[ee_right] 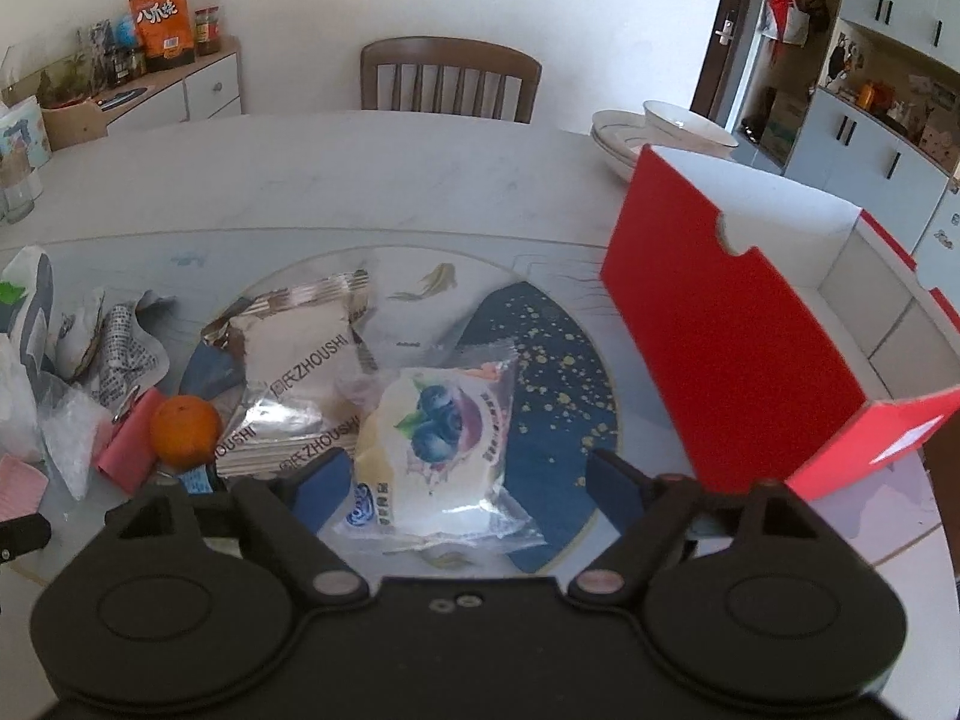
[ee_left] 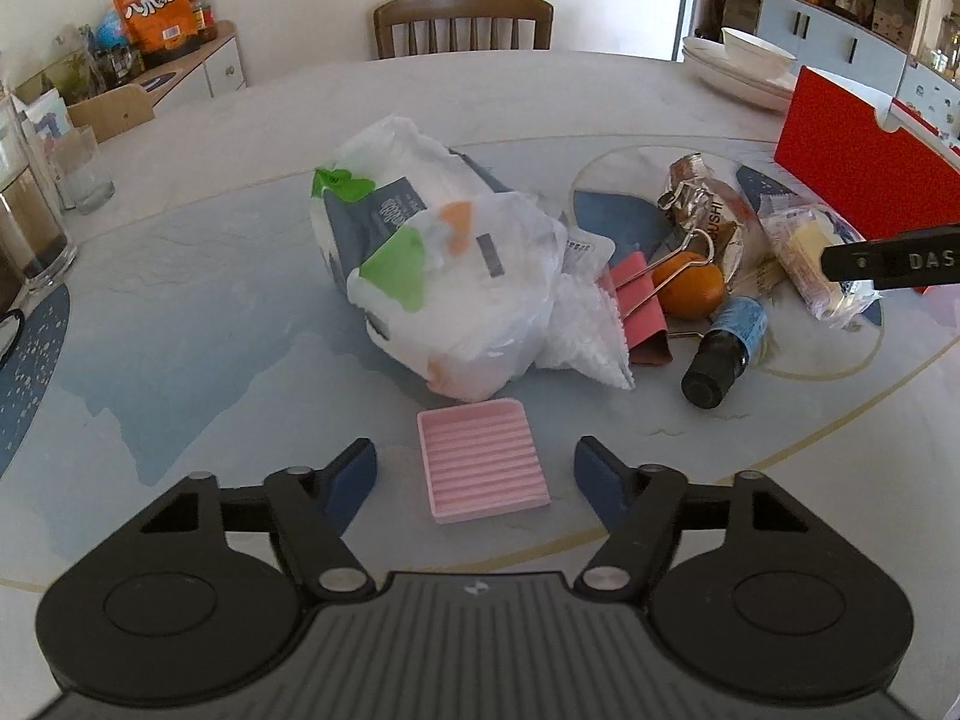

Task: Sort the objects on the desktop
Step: 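Move the left tool to the pink sponge while the right tool approaches the blueberry snack bag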

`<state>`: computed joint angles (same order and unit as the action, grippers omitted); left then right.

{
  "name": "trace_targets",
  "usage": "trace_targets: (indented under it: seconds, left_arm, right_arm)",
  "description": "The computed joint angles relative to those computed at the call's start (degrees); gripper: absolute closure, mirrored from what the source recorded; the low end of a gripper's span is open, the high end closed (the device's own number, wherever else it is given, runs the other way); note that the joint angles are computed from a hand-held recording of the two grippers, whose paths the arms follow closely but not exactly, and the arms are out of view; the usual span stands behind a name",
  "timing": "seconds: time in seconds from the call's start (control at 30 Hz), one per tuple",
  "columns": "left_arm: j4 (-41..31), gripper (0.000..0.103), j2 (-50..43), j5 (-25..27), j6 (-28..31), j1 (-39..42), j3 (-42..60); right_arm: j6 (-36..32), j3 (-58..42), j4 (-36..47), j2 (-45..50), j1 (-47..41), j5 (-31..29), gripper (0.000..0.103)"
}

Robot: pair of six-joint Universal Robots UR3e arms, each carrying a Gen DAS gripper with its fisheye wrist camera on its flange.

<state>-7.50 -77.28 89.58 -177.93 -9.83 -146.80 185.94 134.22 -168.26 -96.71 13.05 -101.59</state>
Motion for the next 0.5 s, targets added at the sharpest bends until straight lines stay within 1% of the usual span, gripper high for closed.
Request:
trace_targets:
  seconds: [0.03, 0.1, 0.17, 0.2, 0.23, 0.27, 0.43, 0.47, 0.5]
  left_arm:
    - [0.1, 0.037, 0.0, -0.1, 0.2, -0.1, 0.0]
    - [0.1, 0.043, 0.0, -0.3, 0.4, -0.1, 0.1]
    - [-0.2, 0.048, 0.0, -0.3, 0.7, -0.2, 0.4]
    - [-0.2, 0.054, 0.0, -0.5, 0.9, -0.2, 0.5]
    - [-0.1, 0.057, 0.0, -0.7, 1.2, -0.1, 0.5]
    - [-0.2, 0.061, 0.1, -0.8, 1.4, 0.1, 0.6]
    - [-0.4, 0.062, -0.1, -1.2, 1.8, 0.4, 0.8]
    - [-0.5, 0.062, -0.1, -1.3, 1.7, 0.5, 0.8]
    - [-0.5, 0.062, 0.0, -1.5, 1.6, 0.7, 0.8]
  right_arm:
    - [-0.2, -0.3, -0.1, 0.5, 0.0, 0.2, 0.017]
    - [-0.6, -1.1, -0.3, 1.7, 0.3, 0.2, 0.018]
    - [-0.9, -1.9, -0.1, 2.7, 0.4, 0.2, 0.019]
    - [-1.1, -2.4, 0.0, 3.4, 0.6, 0.0, 0.02]
    - [-1.4, -2.8, 0.2, 3.9, 0.7, -0.2, 0.021]
    - [-1.6, -3.2, 0.6, 4.3, 0.7, -0.1, 0.025]
    - [-2.3, -4.7, 3.1, 4.9, 0.1, 1.5, 0.04]
    - [-2.6, -4.9, 3.5, 4.8, 0.0, 2.0, 0.045]
    - [-2.8, -5.2, 3.8, 4.9, 0.2, 1.9, 0.047]
